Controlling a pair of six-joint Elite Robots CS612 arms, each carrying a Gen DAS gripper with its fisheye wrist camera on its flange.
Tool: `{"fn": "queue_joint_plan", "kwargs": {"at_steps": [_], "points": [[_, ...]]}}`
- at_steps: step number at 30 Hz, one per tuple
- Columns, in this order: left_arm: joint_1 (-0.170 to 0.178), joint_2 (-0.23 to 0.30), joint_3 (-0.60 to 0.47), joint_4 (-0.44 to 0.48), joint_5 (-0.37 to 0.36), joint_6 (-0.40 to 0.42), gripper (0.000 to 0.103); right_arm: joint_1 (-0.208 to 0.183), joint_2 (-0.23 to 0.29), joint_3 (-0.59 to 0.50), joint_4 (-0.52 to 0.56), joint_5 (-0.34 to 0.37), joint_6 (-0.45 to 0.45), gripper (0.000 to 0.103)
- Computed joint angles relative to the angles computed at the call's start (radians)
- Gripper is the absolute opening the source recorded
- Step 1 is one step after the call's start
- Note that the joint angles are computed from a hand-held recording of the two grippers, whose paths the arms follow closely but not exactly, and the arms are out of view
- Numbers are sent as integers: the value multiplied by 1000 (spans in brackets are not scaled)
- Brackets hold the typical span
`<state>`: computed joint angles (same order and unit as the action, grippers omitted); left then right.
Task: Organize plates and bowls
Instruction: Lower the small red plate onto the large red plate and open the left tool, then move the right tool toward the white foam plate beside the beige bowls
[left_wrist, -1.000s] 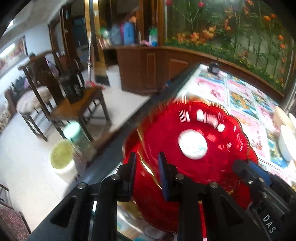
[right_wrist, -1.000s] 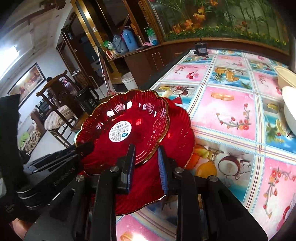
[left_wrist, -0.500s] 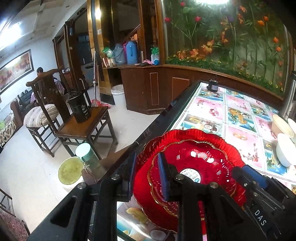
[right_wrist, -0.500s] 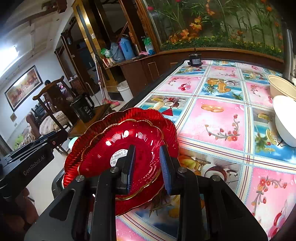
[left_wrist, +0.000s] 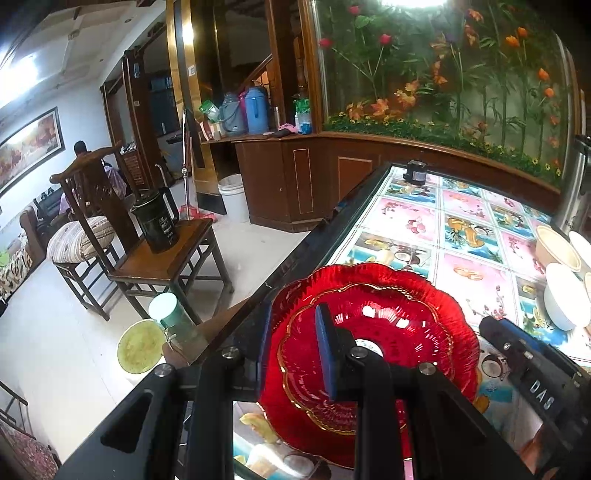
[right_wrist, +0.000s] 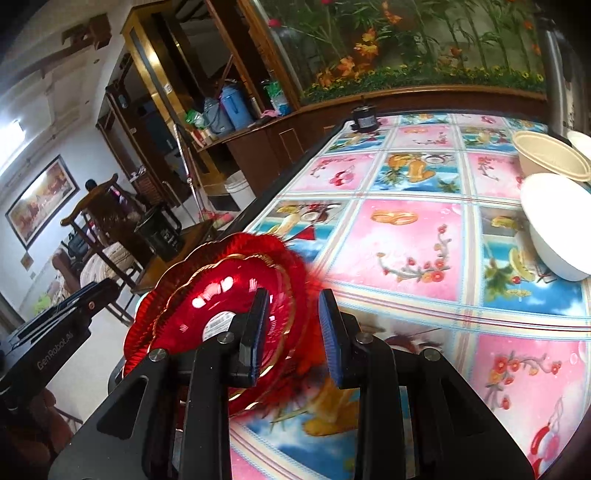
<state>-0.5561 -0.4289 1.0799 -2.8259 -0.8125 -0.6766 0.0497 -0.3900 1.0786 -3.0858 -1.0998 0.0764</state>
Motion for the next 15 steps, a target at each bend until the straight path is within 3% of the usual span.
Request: {"fn": "queue_joint_plan", "kwargs": {"at_steps": [11,15], "points": [[-22,24,-63,27,4,61,25,-54,-11,15,-35,-15,92,28],[-34,44,-112,49,-15,100,25,-89,-16,25,-56,-3,155,41]]}}
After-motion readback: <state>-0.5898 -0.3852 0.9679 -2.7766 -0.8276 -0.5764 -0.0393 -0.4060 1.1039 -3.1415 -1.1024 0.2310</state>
